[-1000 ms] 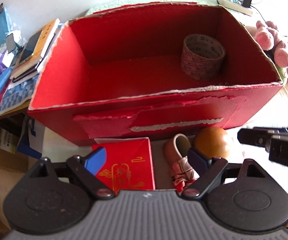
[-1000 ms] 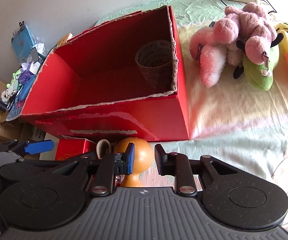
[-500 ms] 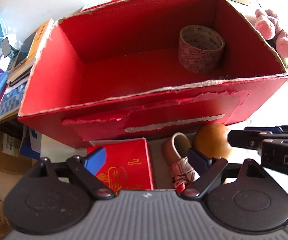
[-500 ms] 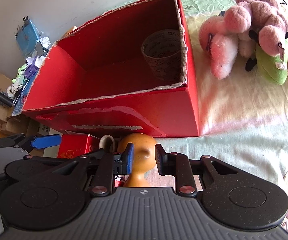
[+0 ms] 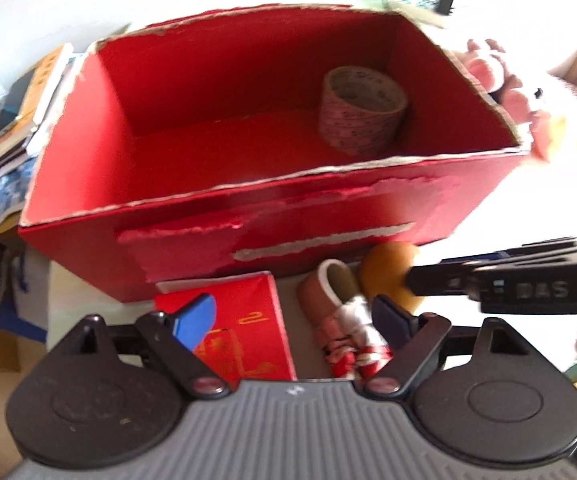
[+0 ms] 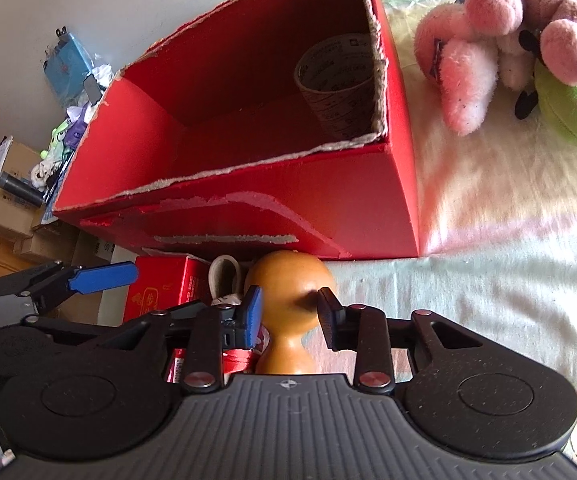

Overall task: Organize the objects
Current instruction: 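Grasp the neck of the brown gourd toy with the right gripper, then lift the gourd toy with the right gripper and carry it toward the box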

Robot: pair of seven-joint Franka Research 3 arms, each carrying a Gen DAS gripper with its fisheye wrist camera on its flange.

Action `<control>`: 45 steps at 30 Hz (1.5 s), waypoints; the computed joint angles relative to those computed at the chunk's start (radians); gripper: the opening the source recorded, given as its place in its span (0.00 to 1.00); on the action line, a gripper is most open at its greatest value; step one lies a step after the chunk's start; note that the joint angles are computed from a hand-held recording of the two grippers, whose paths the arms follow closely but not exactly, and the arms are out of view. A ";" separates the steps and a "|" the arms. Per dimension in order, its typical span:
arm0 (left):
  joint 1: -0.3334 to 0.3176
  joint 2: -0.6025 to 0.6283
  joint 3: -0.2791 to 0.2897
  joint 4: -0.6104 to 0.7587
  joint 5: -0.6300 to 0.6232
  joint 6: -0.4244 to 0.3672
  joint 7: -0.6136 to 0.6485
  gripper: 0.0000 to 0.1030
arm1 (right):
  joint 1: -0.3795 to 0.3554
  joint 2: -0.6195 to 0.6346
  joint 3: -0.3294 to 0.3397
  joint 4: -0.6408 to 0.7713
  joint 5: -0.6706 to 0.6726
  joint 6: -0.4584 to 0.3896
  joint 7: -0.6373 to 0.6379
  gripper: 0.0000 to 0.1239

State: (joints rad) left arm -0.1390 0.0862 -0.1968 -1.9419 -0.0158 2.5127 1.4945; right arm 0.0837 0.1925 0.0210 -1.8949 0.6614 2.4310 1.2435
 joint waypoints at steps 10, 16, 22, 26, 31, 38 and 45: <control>0.007 -0.026 -0.010 -0.028 -0.229 0.010 0.230 0.65 | -0.030 0.042 0.005 0.034 0.069 -0.093 -0.006 0.43; 0.002 -0.031 -0.007 -0.032 -0.211 0.000 0.245 0.63 | -0.053 0.066 0.007 0.037 0.144 -0.145 0.008 0.37; -0.002 -0.028 -0.012 -0.026 -0.263 -0.011 0.315 0.63 | -0.059 0.034 -0.004 -0.002 0.159 -0.129 0.010 0.34; -0.007 -0.012 -0.020 -0.005 -0.290 -0.025 0.363 0.64 | -0.062 0.008 -0.017 -0.037 0.152 -0.104 0.029 0.33; -0.005 0.000 -0.036 0.016 -0.397 -0.052 0.490 0.68 | -0.071 -0.030 -0.031 -0.081 0.166 -0.075 0.038 0.30; -0.012 0.091 -0.064 0.109 -0.492 -0.138 0.583 0.64 | -0.079 -0.086 -0.040 -0.162 0.235 -0.017 0.008 0.25; -0.017 0.189 -0.102 0.209 -0.480 -0.207 0.540 0.45 | -0.105 -0.116 -0.072 -0.194 0.298 -0.030 -0.081 0.25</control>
State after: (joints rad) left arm -0.1563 0.2754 -0.2992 -1.7328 -0.4959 2.3061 2.0340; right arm -0.0212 0.0768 -0.0511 -2.0888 0.9597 2.4013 1.1627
